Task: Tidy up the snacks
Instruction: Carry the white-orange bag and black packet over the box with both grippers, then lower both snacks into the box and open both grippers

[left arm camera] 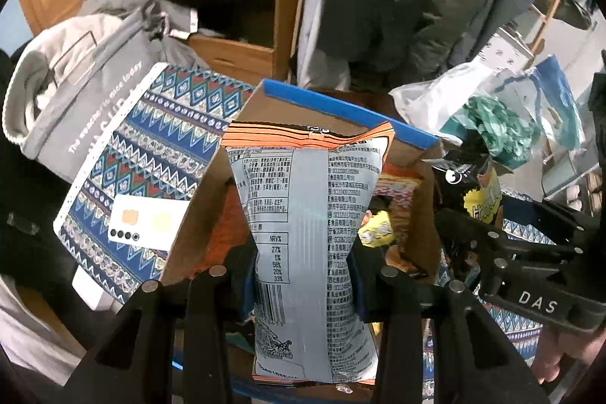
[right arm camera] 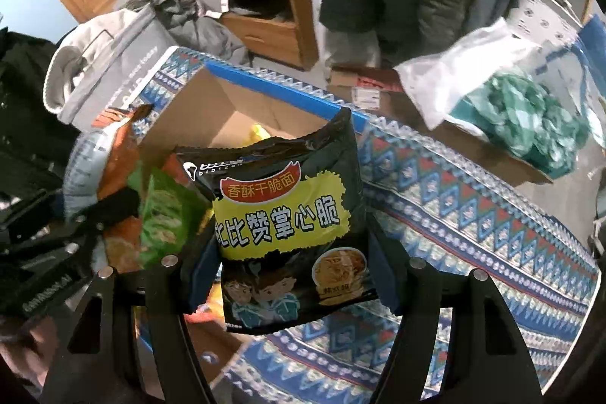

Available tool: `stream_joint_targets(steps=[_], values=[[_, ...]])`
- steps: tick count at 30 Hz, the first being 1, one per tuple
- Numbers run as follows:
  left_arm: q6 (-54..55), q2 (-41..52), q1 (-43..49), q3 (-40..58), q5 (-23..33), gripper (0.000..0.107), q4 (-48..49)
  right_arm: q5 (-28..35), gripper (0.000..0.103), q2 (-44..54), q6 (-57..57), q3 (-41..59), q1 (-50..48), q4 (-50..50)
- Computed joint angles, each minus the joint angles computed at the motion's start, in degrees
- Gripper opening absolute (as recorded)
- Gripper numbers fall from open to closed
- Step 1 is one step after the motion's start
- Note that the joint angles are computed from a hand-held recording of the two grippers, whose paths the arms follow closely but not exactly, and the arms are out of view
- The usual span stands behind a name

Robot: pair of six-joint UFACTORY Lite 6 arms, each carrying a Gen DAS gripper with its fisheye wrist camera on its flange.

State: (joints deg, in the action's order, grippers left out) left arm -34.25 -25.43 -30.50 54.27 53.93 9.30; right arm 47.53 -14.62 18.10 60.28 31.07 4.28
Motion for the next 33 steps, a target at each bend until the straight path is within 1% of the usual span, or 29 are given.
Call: stream_joint_targets(steps=[4,7,8,9,11,14,19,21,27,30,33], values=[[4.41,0.30,4.57,-1.20,-1.00,0.040,-3.60,-1.30,0.070,3.23,0.84,2.43,2.02,0.17],[6.48,-0.08,7.27,-2.01,-1.25,0.051,-5.34,-2.24,0.070,4.60,2.79,3.46,3.79,-1.92],[6.97,-0.48,8.01,-2.31,-1.31,0.057,-5.84,-2.49,0.072,4.71,3.03,3.53,4.12,-2.27],[7.38,-0.85,8.73,-2.53,-1.26,0.064,-6.25,-2.78,0.077,4.69,3.35,3.51,4.39,-2.65],[7.88,-1.43,9.78,-2.50,-0.79,0.069,-6.75,-3.39,0.081,4.16,4.41,3.36,4.74,-3.57],[9.72,-2.16,10.59,-2.15,-0.01,0.069,-7.97,-3.53,0.081,3.47,4.55,3.70,4.25,-2.95],[9.19,-4.67,10.12,-2.12,1.49,0.069,-6.92,-2.16,0.081,0.60,7.14,3.76,4.38,-4.03],[8.51,-5.92,9.54,-2.00,2.32,0.074,-6.06,-1.42,0.081,-0.90,9.16,3.58,4.98,-5.22],[6.17,-9.88,7.31,-1.12,4.95,0.075,-2.70,2.67,0.081,-4.38,17.66,4.55,9.64,-12.45],[5.85,-11.92,6.81,-0.78,6.04,0.081,-2.25,5.44,0.081,-5.79,21.95,5.79,13.03,-16.48],[4.85,-13.46,5.26,-0.46,7.42,0.081,-1.23,7.57,0.081,-7.01,24.86,6.68,15.91,-19.23]])
